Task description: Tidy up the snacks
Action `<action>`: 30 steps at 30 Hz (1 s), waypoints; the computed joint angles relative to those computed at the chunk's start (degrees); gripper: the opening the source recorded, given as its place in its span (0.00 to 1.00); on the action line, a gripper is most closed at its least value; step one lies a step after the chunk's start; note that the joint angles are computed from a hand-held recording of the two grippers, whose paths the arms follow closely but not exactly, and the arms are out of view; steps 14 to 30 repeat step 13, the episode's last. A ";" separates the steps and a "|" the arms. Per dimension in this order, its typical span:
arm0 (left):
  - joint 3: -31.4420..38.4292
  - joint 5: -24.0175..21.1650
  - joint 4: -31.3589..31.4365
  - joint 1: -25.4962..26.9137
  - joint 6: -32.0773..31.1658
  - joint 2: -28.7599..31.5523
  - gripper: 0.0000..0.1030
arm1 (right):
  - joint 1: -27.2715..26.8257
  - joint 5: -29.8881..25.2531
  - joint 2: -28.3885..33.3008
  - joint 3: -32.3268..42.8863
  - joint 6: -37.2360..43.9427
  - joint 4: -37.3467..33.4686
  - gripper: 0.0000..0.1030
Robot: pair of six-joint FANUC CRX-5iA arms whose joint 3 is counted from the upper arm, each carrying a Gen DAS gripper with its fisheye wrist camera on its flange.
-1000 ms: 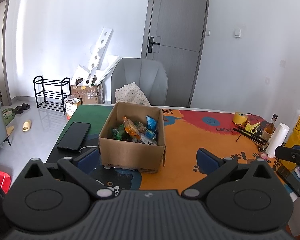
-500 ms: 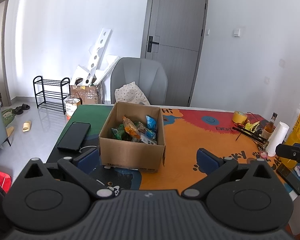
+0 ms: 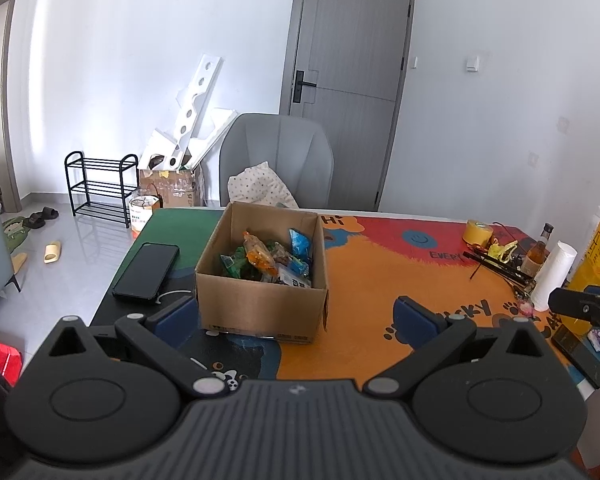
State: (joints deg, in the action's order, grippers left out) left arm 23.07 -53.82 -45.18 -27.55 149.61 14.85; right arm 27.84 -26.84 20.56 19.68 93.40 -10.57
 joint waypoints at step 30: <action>-0.28 0.10 -1.36 -0.81 0.49 -0.40 1.00 | 0.08 -0.02 0.03 0.02 -0.27 0.38 1.00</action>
